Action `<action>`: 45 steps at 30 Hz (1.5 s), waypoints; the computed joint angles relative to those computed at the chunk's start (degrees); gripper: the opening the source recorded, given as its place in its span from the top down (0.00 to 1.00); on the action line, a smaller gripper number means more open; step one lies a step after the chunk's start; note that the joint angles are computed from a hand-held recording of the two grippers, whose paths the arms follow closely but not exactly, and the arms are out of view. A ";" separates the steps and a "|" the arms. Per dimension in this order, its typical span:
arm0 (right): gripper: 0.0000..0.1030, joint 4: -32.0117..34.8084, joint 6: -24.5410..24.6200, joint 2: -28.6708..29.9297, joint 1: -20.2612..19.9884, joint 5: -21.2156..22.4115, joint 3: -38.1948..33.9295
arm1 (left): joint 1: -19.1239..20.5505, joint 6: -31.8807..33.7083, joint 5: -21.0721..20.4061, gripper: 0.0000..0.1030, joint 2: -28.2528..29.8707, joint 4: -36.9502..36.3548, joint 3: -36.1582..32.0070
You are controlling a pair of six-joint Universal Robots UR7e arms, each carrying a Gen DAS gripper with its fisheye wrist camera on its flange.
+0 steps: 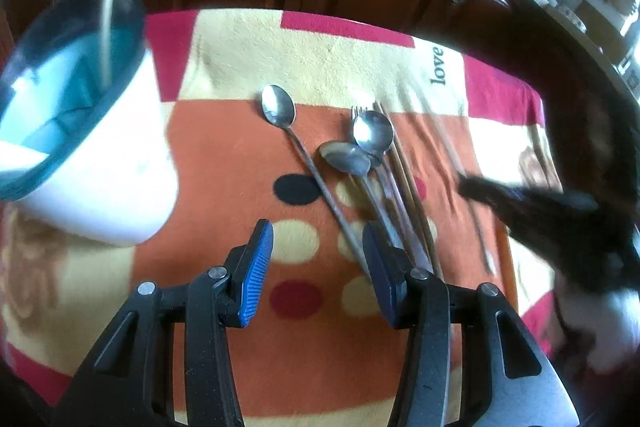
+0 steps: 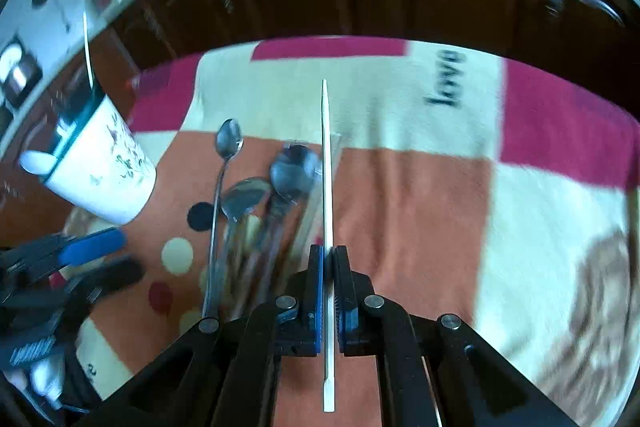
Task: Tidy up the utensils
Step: 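Grasp another wooden chopstick with right tool while left tool grasps a metal spoon, then lift the metal spoon with left tool while right tool holds the chopstick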
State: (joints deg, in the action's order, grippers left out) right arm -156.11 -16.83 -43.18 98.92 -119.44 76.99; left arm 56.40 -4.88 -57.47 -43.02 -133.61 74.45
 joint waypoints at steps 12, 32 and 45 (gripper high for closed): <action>0.96 -6.43 5.79 -7.79 -1.77 3.06 12.00 | 1.45 -0.86 -0.25 0.92 6.95 4.11 -7.35; 0.85 -5.09 13.58 -9.91 -0.04 2.35 20.77 | 0.80 4.89 -8.11 0.84 -12.76 10.91 14.24; 0.79 -1.15 6.04 -3.01 0.47 1.51 8.04 | 1.98 9.52 -2.19 0.66 -3.33 0.97 5.30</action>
State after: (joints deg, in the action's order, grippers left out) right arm -157.26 -10.79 -46.19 99.39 -117.93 85.02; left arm 58.38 4.64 -59.66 -46.35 -132.63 79.75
